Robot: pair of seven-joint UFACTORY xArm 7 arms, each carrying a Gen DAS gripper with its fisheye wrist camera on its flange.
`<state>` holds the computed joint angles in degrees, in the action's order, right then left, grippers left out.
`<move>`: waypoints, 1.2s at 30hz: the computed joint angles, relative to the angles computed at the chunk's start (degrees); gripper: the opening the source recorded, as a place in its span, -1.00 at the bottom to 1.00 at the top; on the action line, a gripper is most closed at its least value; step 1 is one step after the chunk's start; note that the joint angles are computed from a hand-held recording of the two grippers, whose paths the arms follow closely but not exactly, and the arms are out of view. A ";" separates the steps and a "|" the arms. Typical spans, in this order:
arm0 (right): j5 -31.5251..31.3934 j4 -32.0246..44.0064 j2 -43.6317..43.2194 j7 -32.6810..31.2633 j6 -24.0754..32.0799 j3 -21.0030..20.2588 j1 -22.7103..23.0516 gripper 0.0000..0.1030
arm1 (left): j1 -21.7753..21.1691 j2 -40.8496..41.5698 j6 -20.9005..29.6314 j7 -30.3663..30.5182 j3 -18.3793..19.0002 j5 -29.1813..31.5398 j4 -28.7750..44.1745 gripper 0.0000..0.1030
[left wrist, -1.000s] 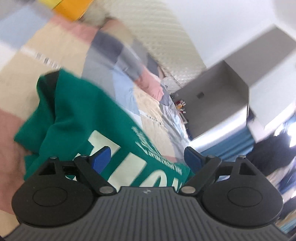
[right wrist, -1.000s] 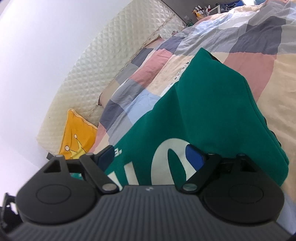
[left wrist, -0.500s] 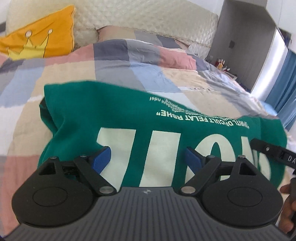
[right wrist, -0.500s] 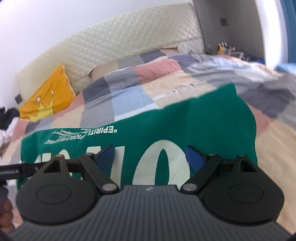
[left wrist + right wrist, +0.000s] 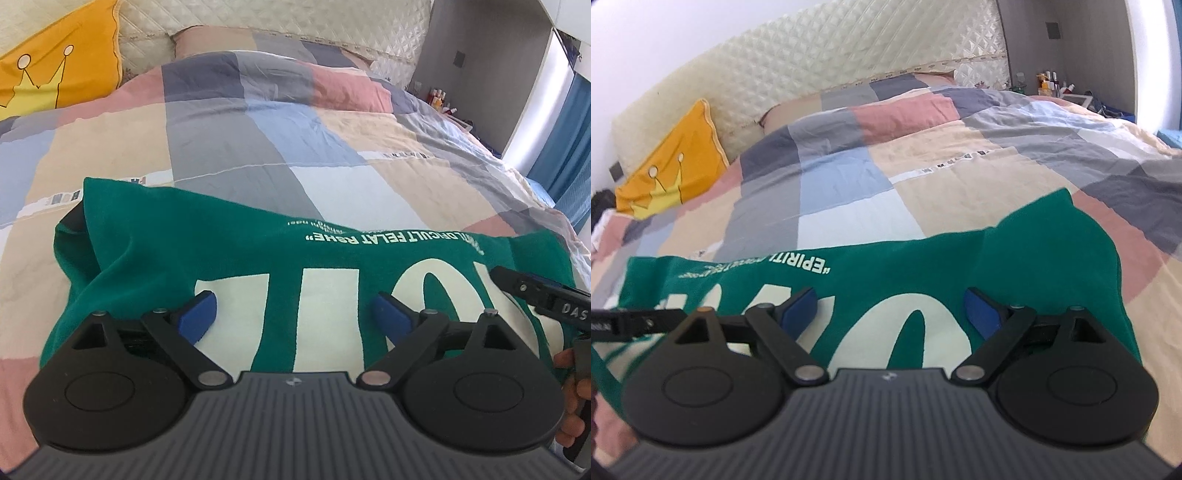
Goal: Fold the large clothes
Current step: 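Open both grippers and withdraw them from the hoodie, then press the hoodie sides inward with both open grippers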
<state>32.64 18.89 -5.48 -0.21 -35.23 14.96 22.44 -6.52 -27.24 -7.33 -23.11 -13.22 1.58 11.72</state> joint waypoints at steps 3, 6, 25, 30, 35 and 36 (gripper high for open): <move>1.40 2.95 3.46 -3.02 -0.23 -0.35 -0.14 0.73 | 2.66 3.47 -2.63 -0.05 -2.17 -0.02 1.09 0.85; -1.22 3.58 5.22 -0.84 -1.06 -1.97 0.12 0.75 | -0.21 5.45 -5.52 1.43 1.81 0.48 0.90 0.84; 10.71 -3.79 -2.50 -3.62 -11.97 1.28 5.81 0.76 | 0.10 -21.64 3.72 -3.69 -9.84 -6.78 -8.83 0.85; 18.49 -7.89 -13.61 -2.39 -5.07 6.38 6.81 0.76 | -6.81 -37.40 16.30 -7.28 -6.37 -5.21 -11.48 0.85; 35.82 -7.23 -20.02 -12.07 1.11 16.68 5.46 0.76 | -12.74 -53.00 30.42 -11.84 -5.24 -3.05 -13.74 0.85; 38.50 -7.62 -21.32 -12.68 1.62 17.30 6.47 0.76 | -13.96 -55.69 32.98 -12.55 -5.15 -2.45 -14.12 0.85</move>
